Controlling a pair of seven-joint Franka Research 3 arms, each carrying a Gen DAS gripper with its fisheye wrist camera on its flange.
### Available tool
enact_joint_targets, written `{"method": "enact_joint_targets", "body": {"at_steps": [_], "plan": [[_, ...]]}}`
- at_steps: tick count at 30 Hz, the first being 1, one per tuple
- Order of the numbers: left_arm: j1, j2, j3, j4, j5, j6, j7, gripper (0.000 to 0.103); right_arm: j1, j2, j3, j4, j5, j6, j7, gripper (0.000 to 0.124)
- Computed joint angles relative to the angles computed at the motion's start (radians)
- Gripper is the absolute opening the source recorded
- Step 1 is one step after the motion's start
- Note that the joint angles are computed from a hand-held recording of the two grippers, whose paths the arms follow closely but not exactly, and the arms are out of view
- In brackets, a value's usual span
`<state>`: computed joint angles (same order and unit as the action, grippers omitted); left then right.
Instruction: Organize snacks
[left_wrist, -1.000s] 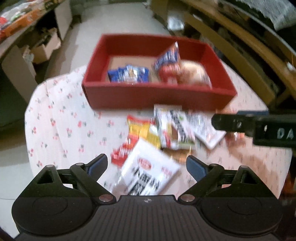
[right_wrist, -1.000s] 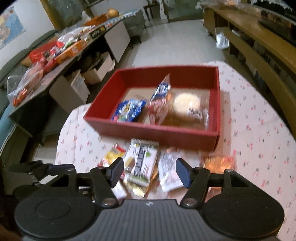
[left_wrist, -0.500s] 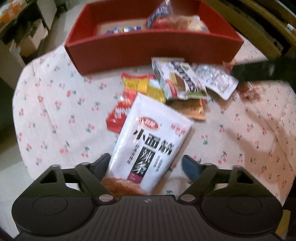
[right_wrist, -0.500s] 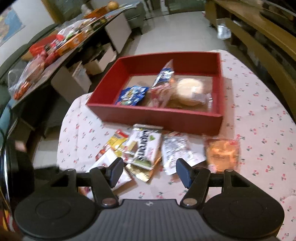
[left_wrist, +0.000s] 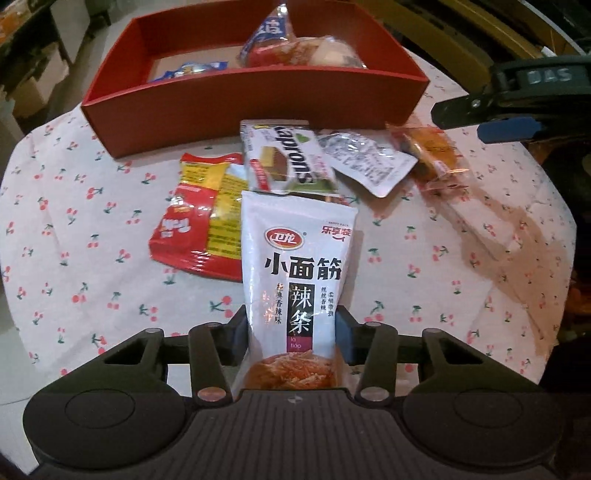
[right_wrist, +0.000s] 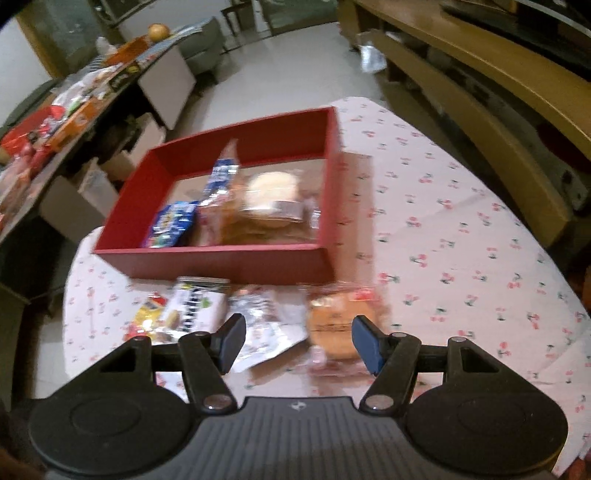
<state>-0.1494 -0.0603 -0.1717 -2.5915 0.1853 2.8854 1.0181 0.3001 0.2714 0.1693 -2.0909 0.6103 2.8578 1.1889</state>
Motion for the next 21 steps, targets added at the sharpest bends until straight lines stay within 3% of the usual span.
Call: {"method": "enact_joint_targets", "body": {"at_steps": [5,9,15,17,18,21], "plan": [[-0.021,0.012,0.007,0.004,-0.109,0.015,0.092,0.053,0.044,0.051,-0.074,0.037,-0.156,-0.042,0.147,0.069],[-0.03,0.029,0.001,0.016,-0.186,0.023,0.156,0.053,0.029,0.093,-0.06,0.076,-0.184,-0.07,0.169,0.07],[-0.023,0.064,-0.012,0.05,-0.193,0.011,0.164,0.054,0.081,0.172,-0.112,0.136,-0.321,-0.069,0.272,0.073],[-0.02,0.072,-0.016,0.056,-0.188,0.011,0.159,0.055,0.092,0.176,-0.123,0.132,-0.352,-0.038,0.297,0.071],[-0.018,0.074,-0.017,0.059,-0.189,0.011,0.159,0.055,0.092,0.174,-0.125,0.131,-0.363,-0.04,0.308,0.063],[-0.015,0.077,-0.02,0.062,-0.18,0.009,0.154,0.056,0.089,0.159,-0.124,0.112,-0.392,-0.043,0.316,0.062]]}}
